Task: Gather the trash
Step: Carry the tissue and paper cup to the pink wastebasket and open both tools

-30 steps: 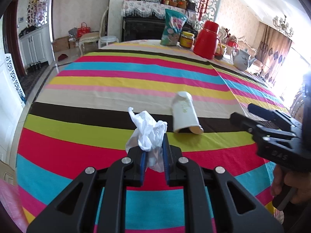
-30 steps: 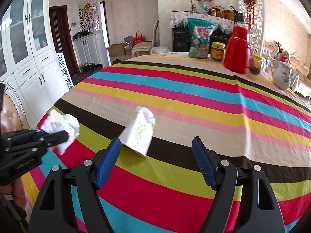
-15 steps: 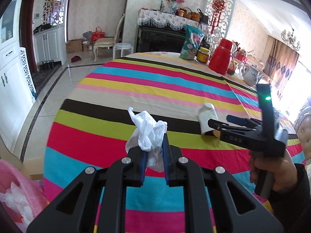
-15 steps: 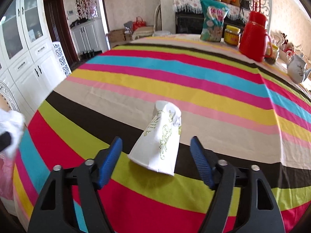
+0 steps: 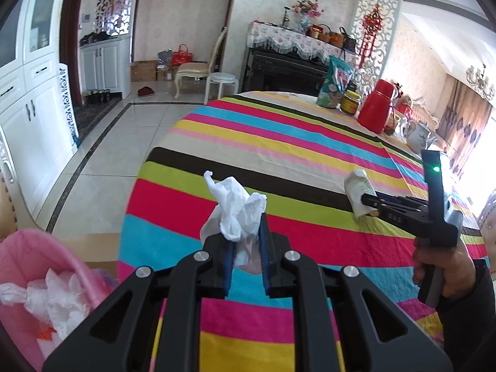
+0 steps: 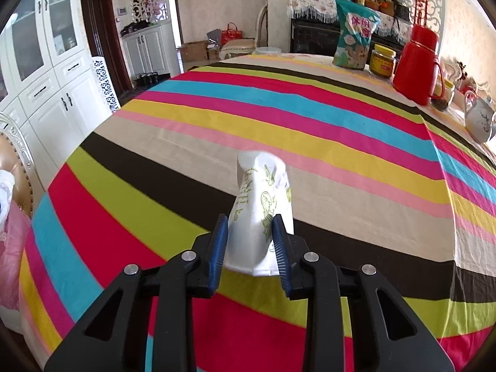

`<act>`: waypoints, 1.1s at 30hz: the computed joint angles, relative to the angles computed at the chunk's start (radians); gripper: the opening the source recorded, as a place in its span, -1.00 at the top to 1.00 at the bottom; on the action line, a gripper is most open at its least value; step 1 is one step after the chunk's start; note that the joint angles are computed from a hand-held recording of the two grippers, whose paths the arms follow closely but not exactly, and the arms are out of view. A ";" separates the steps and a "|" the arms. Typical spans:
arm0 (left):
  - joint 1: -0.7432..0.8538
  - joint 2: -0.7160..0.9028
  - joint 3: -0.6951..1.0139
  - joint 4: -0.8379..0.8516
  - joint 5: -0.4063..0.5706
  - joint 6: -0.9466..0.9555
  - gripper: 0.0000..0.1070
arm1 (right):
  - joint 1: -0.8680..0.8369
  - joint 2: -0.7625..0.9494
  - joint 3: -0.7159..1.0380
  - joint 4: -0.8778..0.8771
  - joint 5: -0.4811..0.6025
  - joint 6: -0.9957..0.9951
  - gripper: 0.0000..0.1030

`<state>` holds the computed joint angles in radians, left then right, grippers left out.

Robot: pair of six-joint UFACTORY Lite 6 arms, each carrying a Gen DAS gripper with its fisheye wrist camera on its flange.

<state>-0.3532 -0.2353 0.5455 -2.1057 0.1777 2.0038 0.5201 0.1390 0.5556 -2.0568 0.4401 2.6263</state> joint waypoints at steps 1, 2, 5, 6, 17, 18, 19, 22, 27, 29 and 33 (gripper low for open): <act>0.022 -0.024 -0.016 0.064 0.006 -0.058 0.73 | 0.017 -0.006 -0.001 0.019 0.003 -0.013 0.44; 0.030 -0.033 -0.022 0.086 0.006 -0.080 0.73 | 0.034 -0.013 -0.004 0.033 0.007 -0.020 0.44; 0.086 -0.108 -0.066 0.283 0.029 -0.251 0.73 | 0.095 -0.044 -0.016 0.094 0.021 -0.045 0.45; 0.107 -0.136 -0.082 0.354 0.039 -0.313 0.73 | 0.130 -0.055 -0.015 0.136 0.030 -0.072 0.45; 0.588 -0.422 -0.188 0.866 0.363 -0.628 0.73 | 0.474 -0.072 0.170 0.514 0.162 -0.377 0.45; 0.660 -0.439 -0.187 0.886 0.415 -0.616 0.73 | 0.498 -0.056 0.208 0.535 0.171 -0.402 0.45; 0.728 -0.448 -0.183 0.899 0.464 -0.599 0.73 | 0.527 -0.031 0.260 0.563 0.182 -0.437 0.45; 0.994 -0.455 -0.156 0.933 0.656 -0.513 0.73 | 0.588 0.042 0.388 0.610 0.198 -0.500 0.45; 1.317 -0.358 -0.079 0.962 0.861 -0.370 0.73 | 0.663 0.202 0.636 0.687 0.210 -0.616 0.45; 1.403 -0.314 -0.055 0.971 0.906 -0.324 0.73 | 0.685 0.278 0.756 0.729 0.204 -0.687 0.45; 1.555 -0.210 0.012 0.995 0.986 -0.248 0.73 | 0.732 0.444 1.014 0.830 0.207 -0.843 0.45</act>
<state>1.2018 -0.4449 0.5577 -1.1103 1.1638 1.7561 1.2522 0.5834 1.5698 -1.2267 0.6468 1.7830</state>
